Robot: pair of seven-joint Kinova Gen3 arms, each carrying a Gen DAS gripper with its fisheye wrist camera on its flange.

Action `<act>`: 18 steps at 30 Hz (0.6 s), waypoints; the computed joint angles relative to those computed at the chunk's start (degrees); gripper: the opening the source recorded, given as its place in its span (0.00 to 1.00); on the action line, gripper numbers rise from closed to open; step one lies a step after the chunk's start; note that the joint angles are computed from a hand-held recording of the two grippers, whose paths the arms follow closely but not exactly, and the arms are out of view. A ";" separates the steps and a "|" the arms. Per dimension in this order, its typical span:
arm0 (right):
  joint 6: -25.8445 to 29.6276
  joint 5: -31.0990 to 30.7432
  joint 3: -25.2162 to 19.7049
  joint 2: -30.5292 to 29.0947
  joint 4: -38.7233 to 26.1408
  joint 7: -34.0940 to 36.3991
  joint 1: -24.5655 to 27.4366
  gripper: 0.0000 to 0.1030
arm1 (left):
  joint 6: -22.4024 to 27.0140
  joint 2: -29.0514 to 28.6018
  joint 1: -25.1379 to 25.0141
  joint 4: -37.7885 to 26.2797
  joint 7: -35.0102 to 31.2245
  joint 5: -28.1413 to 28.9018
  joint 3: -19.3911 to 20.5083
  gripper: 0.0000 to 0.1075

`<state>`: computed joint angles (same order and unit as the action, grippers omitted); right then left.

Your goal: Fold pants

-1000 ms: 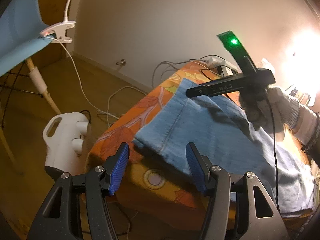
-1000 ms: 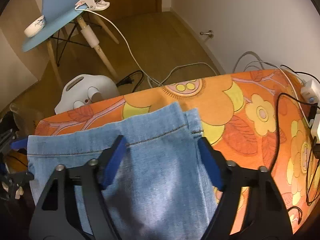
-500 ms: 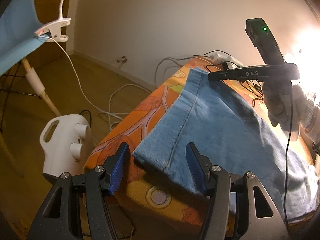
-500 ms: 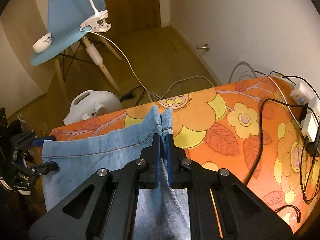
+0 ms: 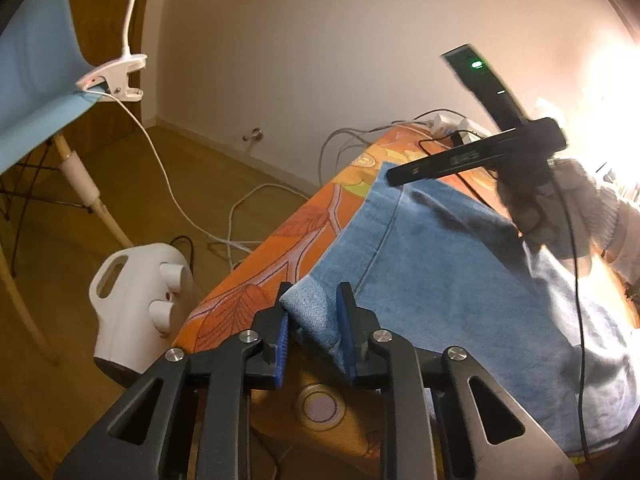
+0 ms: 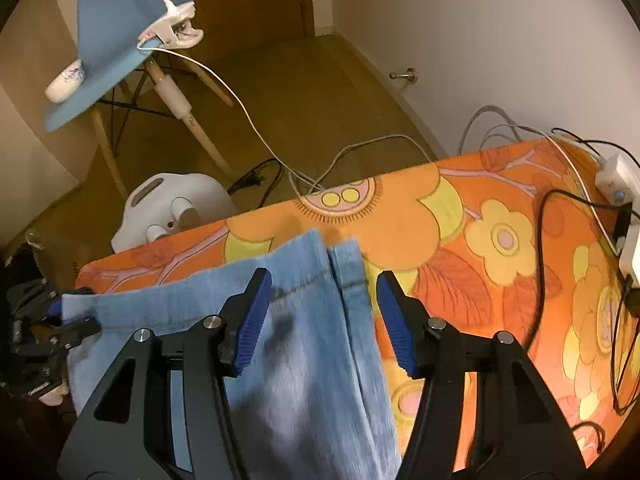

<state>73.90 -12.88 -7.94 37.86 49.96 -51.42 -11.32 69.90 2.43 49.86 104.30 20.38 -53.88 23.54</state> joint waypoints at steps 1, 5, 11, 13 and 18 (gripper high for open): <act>-0.15 0.61 0.23 0.33 -0.19 -0.29 -0.83 0.55 | 0.12 -0.08 0.08 -0.01 0.05 -0.18 0.05 0.16; -2.98 1.19 0.37 -0.85 1.99 -0.52 -1.88 0.25 | 0.16 -0.41 0.61 0.23 0.89 -1.54 0.47 0.12; -4.85 -2.75 -1.86 -5.08 6.09 3.96 2.43 0.11 | -1.51 -1.44 1.14 0.84 4.02 -4.27 2.04 0.09; -5.19 -4.65 -2.15 -6.64 7.53 5.36 4.12 0.11 | -0.80 -0.94 1.91 0.18 4.31 -5.19 2.76 0.09; -7.18 -12.98 -3.15 -13.27 15.39 12.97 11.84 0.11 | -0.66 0.32 4.65 -1.96 4.05 -6.32 3.53 0.09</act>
<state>66.72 -25.86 -11.08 24.60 65.35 -38.45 0.52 69.24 2.75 54.51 102.34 24.42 -60.20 27.07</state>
